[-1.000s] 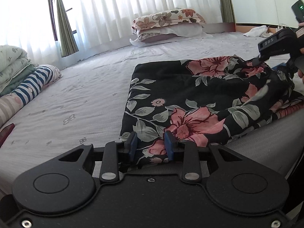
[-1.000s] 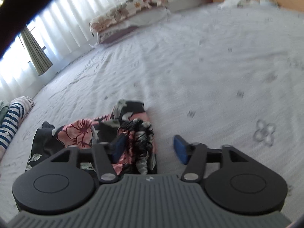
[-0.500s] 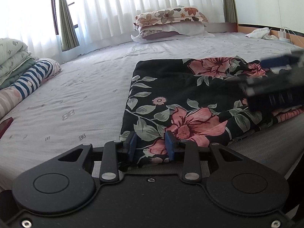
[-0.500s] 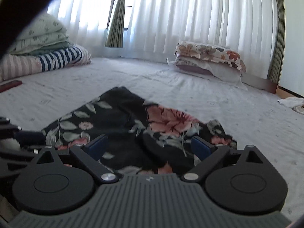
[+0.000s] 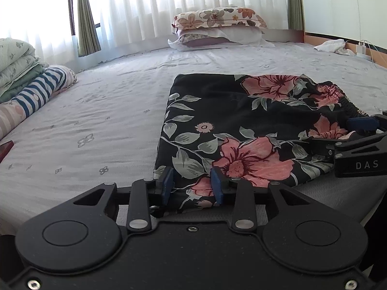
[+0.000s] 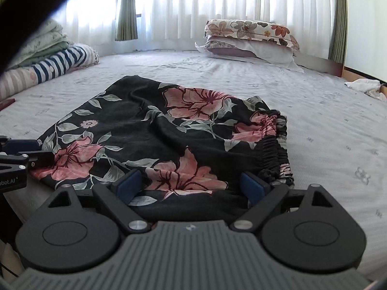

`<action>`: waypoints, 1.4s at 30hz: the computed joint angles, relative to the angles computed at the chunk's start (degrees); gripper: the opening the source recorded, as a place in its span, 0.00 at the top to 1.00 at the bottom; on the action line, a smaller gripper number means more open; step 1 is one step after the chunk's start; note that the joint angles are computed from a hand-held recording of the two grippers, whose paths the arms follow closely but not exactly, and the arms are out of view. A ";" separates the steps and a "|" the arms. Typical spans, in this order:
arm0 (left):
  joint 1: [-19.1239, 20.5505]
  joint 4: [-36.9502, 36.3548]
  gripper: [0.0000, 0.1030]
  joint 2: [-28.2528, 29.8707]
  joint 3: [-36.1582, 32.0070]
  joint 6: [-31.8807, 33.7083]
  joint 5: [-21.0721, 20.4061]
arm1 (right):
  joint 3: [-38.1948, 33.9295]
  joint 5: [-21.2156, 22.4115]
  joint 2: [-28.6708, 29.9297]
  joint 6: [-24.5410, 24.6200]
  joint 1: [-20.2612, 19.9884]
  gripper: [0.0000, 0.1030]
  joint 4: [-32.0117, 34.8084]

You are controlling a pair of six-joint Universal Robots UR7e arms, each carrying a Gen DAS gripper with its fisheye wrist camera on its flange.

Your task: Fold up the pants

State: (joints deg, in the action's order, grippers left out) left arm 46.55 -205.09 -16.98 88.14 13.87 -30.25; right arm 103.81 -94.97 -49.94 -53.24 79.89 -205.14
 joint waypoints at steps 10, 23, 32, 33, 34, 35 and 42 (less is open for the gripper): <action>0.01 2.73 0.56 -1.74 -8.19 2.15 0.40 | -4.66 -1.92 -1.33 3.25 3.16 0.05 6.09; 10.03 37.60 0.19 2.43 -34.02 -12.62 -13.88 | -28.19 -12.20 6.53 7.79 3.76 0.00 20.06; 13.45 49.05 0.17 7.24 -45.97 -17.45 -18.95 | -32.61 -10.54 7.70 10.44 1.84 0.00 30.72; 13.68 50.07 0.17 7.61 -46.75 -17.61 -19.01 | -32.88 -10.57 7.85 10.20 1.81 0.00 31.46; 13.86 50.80 0.17 7.96 -47.42 -17.66 -19.04 | -33.24 -10.82 8.14 9.79 1.82 0.00 32.09; 13.98 50.89 0.17 8.25 -47.87 -17.20 -19.07 | -33.55 -11.14 8.37 9.33 1.83 0.00 32.66; 13.99 51.86 0.24 10.11 -51.23 -12.92 -19.27 | -34.89 -10.99 9.17 8.43 1.47 0.03 34.85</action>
State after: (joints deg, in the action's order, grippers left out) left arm 60.54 -153.23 -6.87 36.91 0.95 -49.53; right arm 68.92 -105.96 -40.78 -44.80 81.36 -170.29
